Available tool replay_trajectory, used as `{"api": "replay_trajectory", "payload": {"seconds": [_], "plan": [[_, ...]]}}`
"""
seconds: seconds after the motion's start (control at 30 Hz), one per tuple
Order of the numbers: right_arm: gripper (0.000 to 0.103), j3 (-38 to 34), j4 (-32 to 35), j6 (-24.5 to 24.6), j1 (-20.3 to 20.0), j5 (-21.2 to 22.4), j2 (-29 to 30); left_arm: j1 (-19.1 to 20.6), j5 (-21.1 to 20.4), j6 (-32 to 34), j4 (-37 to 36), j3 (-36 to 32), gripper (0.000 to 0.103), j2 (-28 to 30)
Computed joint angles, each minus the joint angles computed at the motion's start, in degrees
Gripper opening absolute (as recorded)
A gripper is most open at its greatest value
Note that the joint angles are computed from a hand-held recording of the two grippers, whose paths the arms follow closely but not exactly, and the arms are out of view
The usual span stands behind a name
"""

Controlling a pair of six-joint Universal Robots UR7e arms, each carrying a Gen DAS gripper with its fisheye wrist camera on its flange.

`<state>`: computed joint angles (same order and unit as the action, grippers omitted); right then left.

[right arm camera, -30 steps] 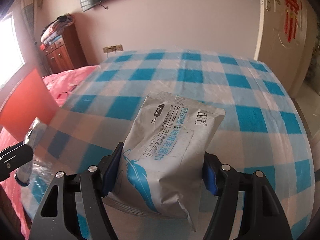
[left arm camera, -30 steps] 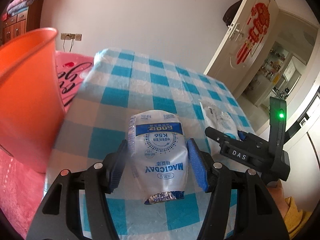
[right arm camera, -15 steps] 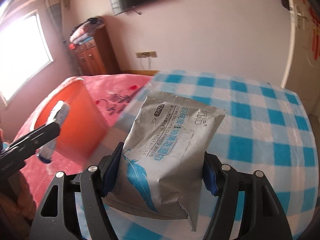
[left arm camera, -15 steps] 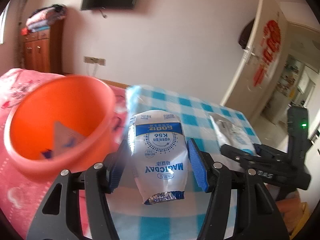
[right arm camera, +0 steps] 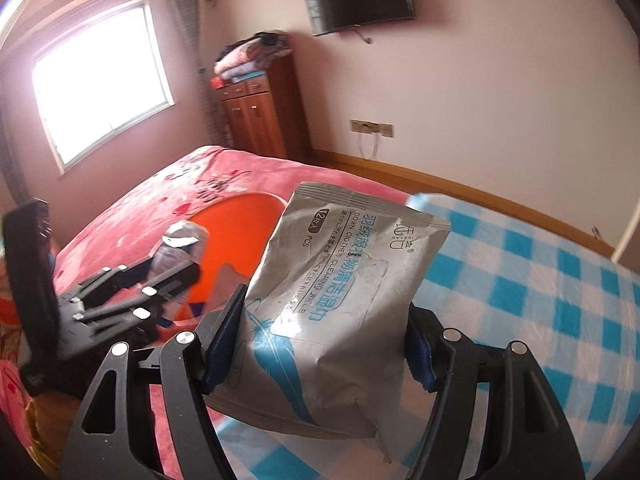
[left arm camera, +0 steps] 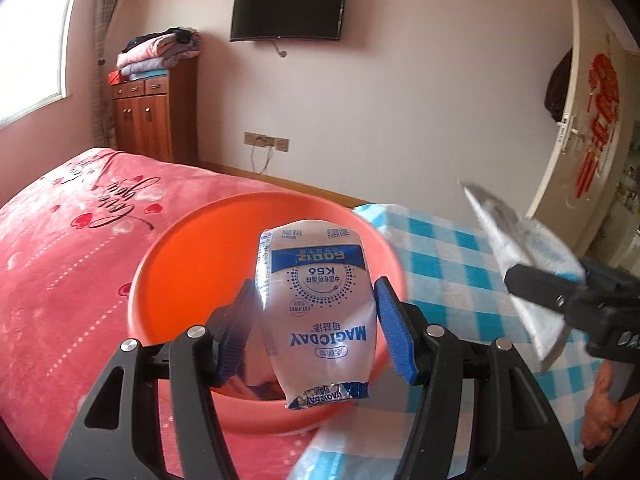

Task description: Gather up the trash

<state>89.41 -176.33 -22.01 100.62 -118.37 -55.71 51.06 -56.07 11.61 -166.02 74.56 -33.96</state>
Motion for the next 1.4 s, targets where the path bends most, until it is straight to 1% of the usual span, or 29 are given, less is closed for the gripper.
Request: {"api": "replay_trajectory", "payload": {"seconds": [0.17,0.43,0.57,0.77,0.87,0.9,0.93,0.97,1.07,1.17,1.23,1.27,1.4], "plan": [[0.069,-5.80,2.94,-1.75,1.34,1.05,3.98,0.90,1.66,-0.13,1.58,-2.32,0.061,1.16],[0.069,-13.57,8.20,-2.85,1.51,1.73,9.00,1.63,2.57,-1.26,3.06,-3.83,0.061,2.22],[0.069,-16.28,9.94,-2.81,1.29,2.06,10.88,1.83,2.68,-1.68,3.72,-4.50,0.061,2.72],[0.070,-19.80,11.10,-4.14,1.14,1.69,13.73,2.46,2.84,-2.31,4.93,-5.47,0.061,3.40],[0.073,-21.39,11.70,-4.26,0.83,1.52,15.01,2.71,3.06,-1.98,4.56,-5.96,0.067,3.82],[0.076,-21.58,12.04,-3.91,0.66,1.89,15.11,2.81,2.58,-1.92,4.53,-5.95,0.073,3.80],[0.078,-21.83,12.45,-3.15,0.25,2.71,15.16,2.93,2.29,-1.76,4.49,-6.09,0.076,3.89],[0.082,-21.82,12.40,-2.55,0.01,3.12,15.14,2.90,2.45,-1.51,4.31,-6.17,0.080,4.02],[0.085,-20.55,10.70,-1.50,-0.68,4.15,14.42,2.61,3.85,0.30,3.58,-6.57,0.087,4.82],[0.086,-18.94,8.57,-0.53,-1.17,4.71,13.47,2.35,4.11,0.79,2.94,-6.37,0.089,5.02],[0.088,-17.04,6.25,0.06,-1.48,5.26,12.34,2.33,3.97,0.65,2.61,-6.24,0.089,5.02],[0.089,-16.10,4.97,0.31,-1.62,5.31,11.78,2.28,3.89,0.58,2.64,-6.16,0.090,5.00],[0.089,-13.46,1.92,1.34,-2.05,5.04,10.18,2.01,4.00,-0.30,3.17,-6.07,0.090,4.92]]}}
